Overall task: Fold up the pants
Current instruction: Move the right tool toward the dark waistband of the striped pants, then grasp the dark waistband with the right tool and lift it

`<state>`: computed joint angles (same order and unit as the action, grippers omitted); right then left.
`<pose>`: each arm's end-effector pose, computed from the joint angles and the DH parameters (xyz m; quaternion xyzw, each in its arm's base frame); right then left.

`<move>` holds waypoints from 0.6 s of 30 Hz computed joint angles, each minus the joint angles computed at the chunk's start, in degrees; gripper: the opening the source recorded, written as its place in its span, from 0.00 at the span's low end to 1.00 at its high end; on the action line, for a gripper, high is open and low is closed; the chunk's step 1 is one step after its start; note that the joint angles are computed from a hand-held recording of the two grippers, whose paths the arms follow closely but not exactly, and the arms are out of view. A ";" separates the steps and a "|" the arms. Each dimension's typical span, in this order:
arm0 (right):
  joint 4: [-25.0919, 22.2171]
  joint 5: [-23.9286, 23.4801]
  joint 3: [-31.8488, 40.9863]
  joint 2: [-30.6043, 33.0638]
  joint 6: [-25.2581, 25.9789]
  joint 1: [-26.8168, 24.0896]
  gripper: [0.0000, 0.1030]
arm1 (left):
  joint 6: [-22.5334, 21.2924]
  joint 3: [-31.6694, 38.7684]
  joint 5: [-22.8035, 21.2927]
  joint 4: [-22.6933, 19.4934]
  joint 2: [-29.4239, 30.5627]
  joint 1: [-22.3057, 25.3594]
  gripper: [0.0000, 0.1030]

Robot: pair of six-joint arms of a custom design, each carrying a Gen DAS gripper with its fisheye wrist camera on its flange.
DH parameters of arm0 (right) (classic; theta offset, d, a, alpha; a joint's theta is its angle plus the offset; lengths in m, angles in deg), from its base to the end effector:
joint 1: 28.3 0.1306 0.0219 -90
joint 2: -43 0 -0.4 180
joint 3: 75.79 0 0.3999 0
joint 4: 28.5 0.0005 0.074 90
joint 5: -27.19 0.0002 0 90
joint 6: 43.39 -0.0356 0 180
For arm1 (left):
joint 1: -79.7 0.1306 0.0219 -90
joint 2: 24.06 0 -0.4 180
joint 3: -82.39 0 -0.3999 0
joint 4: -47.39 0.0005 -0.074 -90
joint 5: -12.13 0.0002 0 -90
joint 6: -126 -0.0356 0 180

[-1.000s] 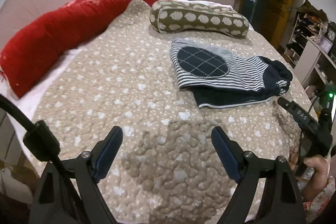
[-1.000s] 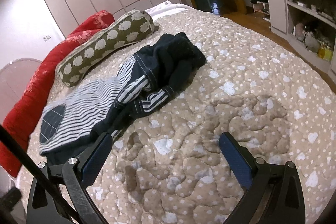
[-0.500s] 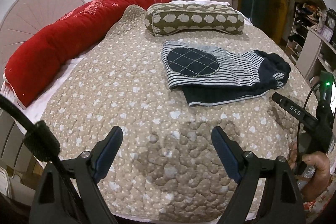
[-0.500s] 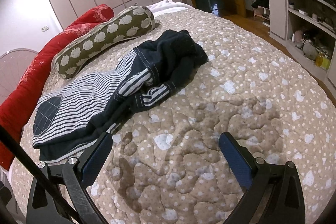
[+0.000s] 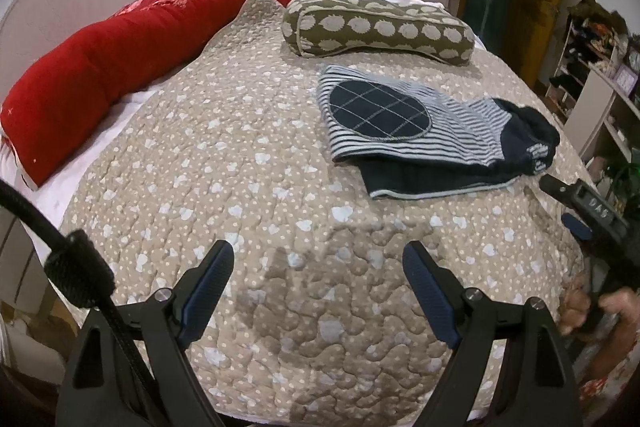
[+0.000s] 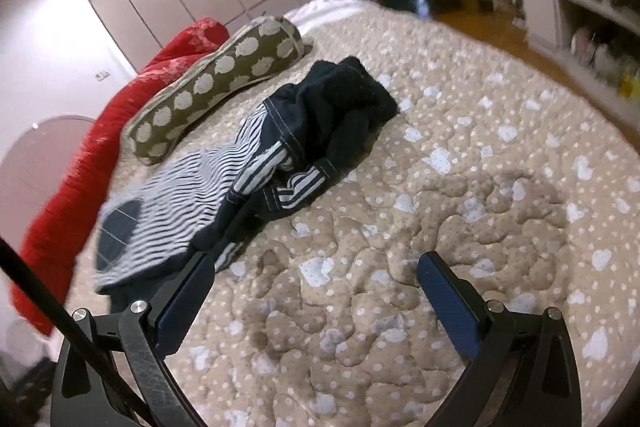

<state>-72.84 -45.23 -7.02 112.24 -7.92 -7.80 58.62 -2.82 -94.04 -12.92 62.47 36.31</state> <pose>0.3378 0.1143 0.4251 0.3231 0.8553 0.1193 0.3871 0.3406 -0.3090 0.5019 0.1238 0.9292 -0.0638 0.3424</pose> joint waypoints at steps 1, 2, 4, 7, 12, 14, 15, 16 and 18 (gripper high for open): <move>-0.22 -2.71 0.63 0.05 0.19 -1.43 0.99 | 0.20 -0.24 0.37 0.20 -0.22 0.33 0.83; 0.25 -4.50 0.92 -0.01 -0.26 -2.63 0.97 | 0.38 -0.51 0.83 0.35 -0.45 0.72 0.83; 1.97 -7.39 1.32 0.33 -2.09 -4.76 0.95 | 0.86 -0.82 1.97 0.38 -0.70 1.50 0.83; 3.69 -10.79 3.41 3.60 -3.10 -7.21 0.94 | 1.24 -1.16 2.84 0.31 -1.13 2.37 0.83; 4.97 -11.84 7.25 8.65 -4.09 -8.70 0.36 | 1.96 -1.87 2.89 0.21 -2.30 3.71 0.83; 5.31 -16.10 8.14 9.20 -4.72 -10.14 0.13 | 2.44 -2.03 3.06 -0.24 -2.55 4.24 0.83; 4.87 -15.16 8.42 8.66 -4.45 -10.10 0.11 | 2.68 -2.17 3.34 -0.36 -2.69 4.59 0.83; 3.98 -13.25 8.93 7.70 -3.14 -9.71 0.11 | 2.90 -2.31 3.68 -0.37 -2.84 4.89 0.83; 3.25 -10.87 8.39 4.60 -1.25 -9.02 0.10 | 3.24 -2.55 4.13 -0.30 -3.02 5.34 0.83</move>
